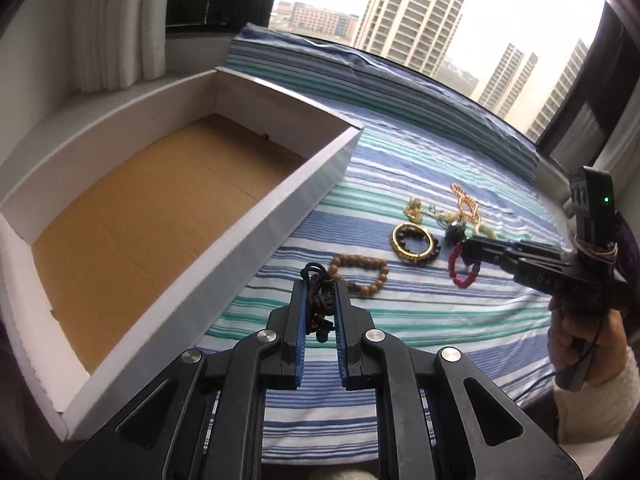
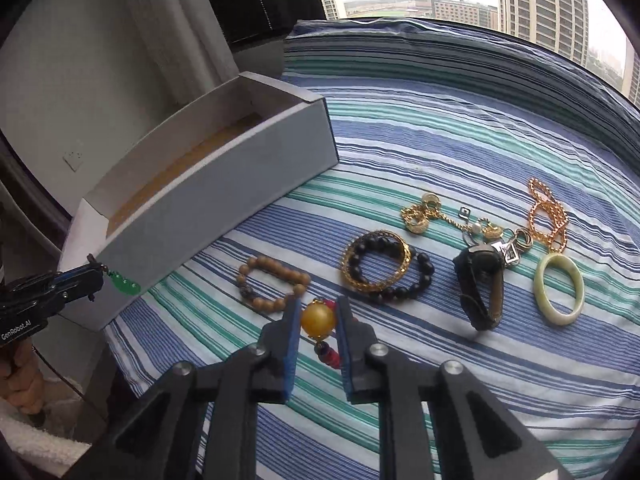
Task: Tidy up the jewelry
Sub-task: 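Carry both held pieces into the white box and open both tools, then move both tools back out of the box over the bed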
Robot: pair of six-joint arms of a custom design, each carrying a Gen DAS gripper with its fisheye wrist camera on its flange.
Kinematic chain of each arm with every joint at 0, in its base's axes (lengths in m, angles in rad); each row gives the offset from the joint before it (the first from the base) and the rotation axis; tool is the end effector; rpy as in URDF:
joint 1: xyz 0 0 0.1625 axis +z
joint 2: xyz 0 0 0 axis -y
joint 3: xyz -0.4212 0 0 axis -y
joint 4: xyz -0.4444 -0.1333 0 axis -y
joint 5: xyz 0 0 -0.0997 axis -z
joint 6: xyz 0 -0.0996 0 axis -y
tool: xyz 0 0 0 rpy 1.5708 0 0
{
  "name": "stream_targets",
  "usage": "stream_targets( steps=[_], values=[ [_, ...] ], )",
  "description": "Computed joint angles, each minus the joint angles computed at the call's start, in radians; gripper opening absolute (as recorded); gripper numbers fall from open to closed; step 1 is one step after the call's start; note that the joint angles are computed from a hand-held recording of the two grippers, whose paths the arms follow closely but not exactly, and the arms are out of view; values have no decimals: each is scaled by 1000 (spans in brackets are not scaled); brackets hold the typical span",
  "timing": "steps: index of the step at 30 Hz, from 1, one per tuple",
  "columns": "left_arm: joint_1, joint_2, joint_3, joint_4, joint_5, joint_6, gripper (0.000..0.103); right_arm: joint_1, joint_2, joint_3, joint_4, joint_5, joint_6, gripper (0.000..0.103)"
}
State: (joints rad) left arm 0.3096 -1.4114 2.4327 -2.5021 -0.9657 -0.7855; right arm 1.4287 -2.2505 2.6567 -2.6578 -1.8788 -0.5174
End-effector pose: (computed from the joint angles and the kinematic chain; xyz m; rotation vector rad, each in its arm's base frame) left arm -0.3144 -0.3000 0.1088 0.6675 2.5935 -0.6509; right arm 0.0623 -0.2925 0.3035 0.3372 -2.5259 0.7248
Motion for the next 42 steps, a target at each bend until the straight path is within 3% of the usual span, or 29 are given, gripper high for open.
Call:
stream_targets(
  steps=[5,10,16,21,22,23,24,26,28,30,32,37,42],
  values=[
    [4,-148,-25,265,184,-143,11,281,226,-126,-41,30,104,17],
    [95,-185,-32,425,256,-254,11,441,515,-243,-139,54,127,17],
    [171,-178,-21,494,271,-316,11,462,809,-345,-213,36,124,17],
    [197,-150,-28,559,284,-356,17,415,906,-373,-253,1,124,19],
    [200,-146,-30,575,290,-367,22,411,904,-374,-257,-6,131,24],
    [197,-149,-28,586,295,-378,36,407,900,-373,-266,-6,138,31],
    [191,-155,-25,593,301,-389,50,403,881,-366,-274,2,144,31],
    [164,-169,-20,606,320,-410,65,397,812,-342,-268,15,152,31],
    [131,-177,-15,592,331,-406,73,412,739,-318,-274,14,149,33],
    [93,-174,-11,559,336,-389,84,439,659,-289,-281,-18,134,45],
    [51,-162,-4,490,333,-345,88,465,570,-257,-282,-62,128,58],
    [-31,-83,6,251,275,-192,93,498,323,-162,-279,-181,90,59],
    [-72,55,-11,79,180,-83,93,490,117,-50,-331,-352,25,62]
  ],
)
